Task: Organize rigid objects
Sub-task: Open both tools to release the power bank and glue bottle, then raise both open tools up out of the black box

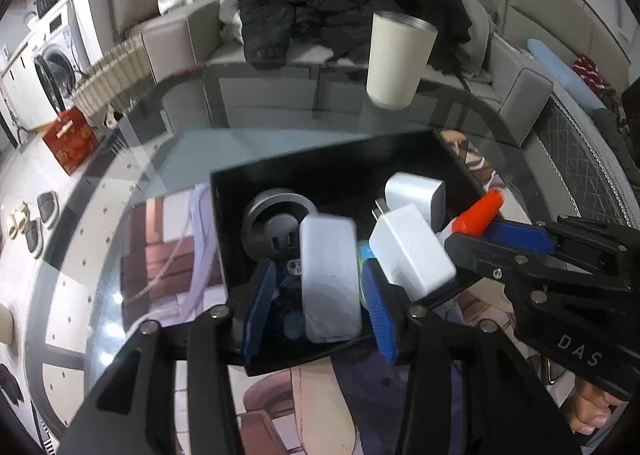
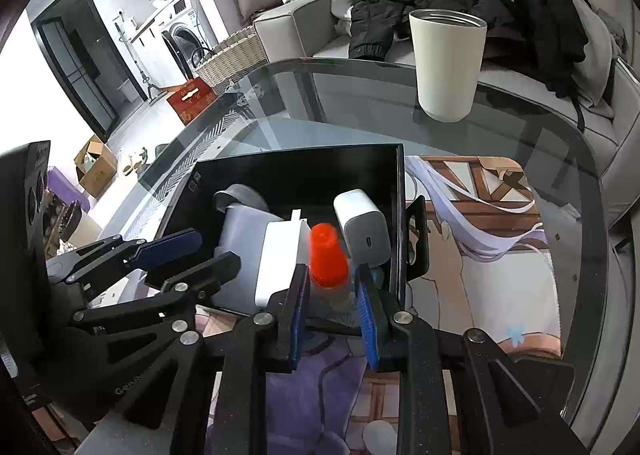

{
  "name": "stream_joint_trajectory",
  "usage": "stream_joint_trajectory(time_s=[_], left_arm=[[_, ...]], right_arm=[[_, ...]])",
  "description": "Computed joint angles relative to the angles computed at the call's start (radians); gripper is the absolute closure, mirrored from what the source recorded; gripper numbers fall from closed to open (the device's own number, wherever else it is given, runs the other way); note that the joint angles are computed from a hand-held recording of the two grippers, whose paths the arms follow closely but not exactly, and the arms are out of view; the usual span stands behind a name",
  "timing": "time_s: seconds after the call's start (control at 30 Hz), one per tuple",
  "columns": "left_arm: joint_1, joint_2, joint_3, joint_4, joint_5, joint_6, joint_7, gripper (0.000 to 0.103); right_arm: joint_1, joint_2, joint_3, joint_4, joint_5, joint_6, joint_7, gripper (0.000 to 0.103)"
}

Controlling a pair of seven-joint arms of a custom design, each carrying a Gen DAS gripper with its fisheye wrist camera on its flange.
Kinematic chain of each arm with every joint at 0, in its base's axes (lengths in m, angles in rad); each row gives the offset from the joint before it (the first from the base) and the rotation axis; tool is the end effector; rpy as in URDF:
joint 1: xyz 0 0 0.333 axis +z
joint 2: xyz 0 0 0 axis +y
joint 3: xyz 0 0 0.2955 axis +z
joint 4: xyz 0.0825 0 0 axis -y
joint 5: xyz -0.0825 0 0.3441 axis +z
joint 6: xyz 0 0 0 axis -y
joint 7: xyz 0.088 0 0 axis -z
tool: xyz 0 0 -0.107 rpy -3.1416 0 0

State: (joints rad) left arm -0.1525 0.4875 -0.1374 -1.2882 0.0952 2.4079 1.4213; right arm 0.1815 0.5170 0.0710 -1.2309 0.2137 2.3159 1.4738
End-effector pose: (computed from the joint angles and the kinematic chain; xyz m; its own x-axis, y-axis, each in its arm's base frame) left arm 0.6760 -0.1760 0.5342 -0.1716 -0.9834 0.0597 -0.7994 0.1036 -0.5918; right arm 0.6826 0.1665 0.5280 0.2792 -0.9409 -0.1916 -0.8309 -0.1367 -0.5394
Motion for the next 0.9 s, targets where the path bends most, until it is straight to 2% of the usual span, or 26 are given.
stream_joint_trajectory(time_s=[0.07, 0.27, 0.37, 0.4, 0.47, 0.53, 0.6, 0.67, 0.7, 0.73, 0.77, 0.8, 0.83, 0.87, 0.9], left_arm=[[-0.013, -0.025, 0.015, -0.038, 0.033, 0.047, -0.022, 0.044], [-0.007, -0.119, 0.024, -0.178, 0.056, 0.203, -0.081, 0.044], [-0.024, -0.182, 0.059, -0.273, 0.132, 0.325, -0.172, 0.044], [-0.035, -0.212, 0.079, -0.320, 0.180, 0.394, -0.219, 0.044], [-0.063, -0.248, 0.124, -0.369, 0.301, 0.469, -0.328, 0.044], [-0.121, -0.289, 0.216, -0.414, 0.532, 0.547, -0.551, 0.044], [-0.165, -0.318, 0.287, -0.429, 0.757, 0.577, -0.786, 0.043], [-0.170, -0.341, 0.301, -0.438, 0.874, 0.571, -0.911, 0.041], [-0.165, -0.353, 0.299, -0.447, 0.909, 0.563, -0.946, 0.039], [-0.155, -0.370, 0.292, -0.463, 0.932, 0.557, -0.969, 0.037], [-0.143, -0.384, 0.285, -0.481, 0.947, 0.565, -0.984, 0.031], [-0.130, -0.403, 0.283, -0.502, 0.990, 0.585, -1.031, 0.019], [-0.124, -0.422, 0.290, -0.515, 1.104, 0.604, -1.145, 0.014], [-0.120, -0.439, 0.292, -0.516, 1.253, 0.601, -1.287, 0.006], [-0.115, -0.455, 0.283, -0.519, 1.367, 0.584, -1.382, 0.003]], right_arm=[[-0.006, -0.018, 0.007, -0.024, 0.014, 0.019, -0.015, 0.072], [-0.003, -0.117, 0.013, -0.166, 0.038, 0.163, -0.044, 0.068], [0.000, -0.184, 0.023, -0.270, 0.063, 0.303, -0.079, 0.058], [0.002, -0.215, 0.027, -0.318, 0.071, 0.370, -0.094, 0.056], [-0.012, -0.262, 0.057, -0.387, 0.133, 0.479, -0.167, 0.053], [-0.007, -0.305, 0.067, -0.453, 0.161, 0.587, -0.213, 0.047], [-0.016, -0.346, 0.101, -0.516, 0.232, 0.707, -0.295, 0.039], [-0.032, -0.375, 0.140, -0.559, 0.322, 0.797, -0.377, 0.023], [-0.068, -0.390, 0.197, -0.572, 0.435, 0.838, -0.482, 0.020], [-0.085, -0.399, 0.227, -0.576, 0.518, 0.858, -0.557, 0.017], [-0.100, -0.412, 0.254, -0.583, 0.605, 0.879, -0.637, 0.016], [-0.094, -0.422, 0.251, -0.589, 0.633, 0.880, -0.658, 0.015], [-0.094, -0.429, 0.255, -0.592, 0.682, 0.877, -0.699, 0.014], [-0.092, -0.442, 0.256, -0.602, 0.737, 0.877, -0.738, 0.013], [-0.082, -0.456, 0.247, -0.617, 0.758, 0.877, -0.745, 0.012]])
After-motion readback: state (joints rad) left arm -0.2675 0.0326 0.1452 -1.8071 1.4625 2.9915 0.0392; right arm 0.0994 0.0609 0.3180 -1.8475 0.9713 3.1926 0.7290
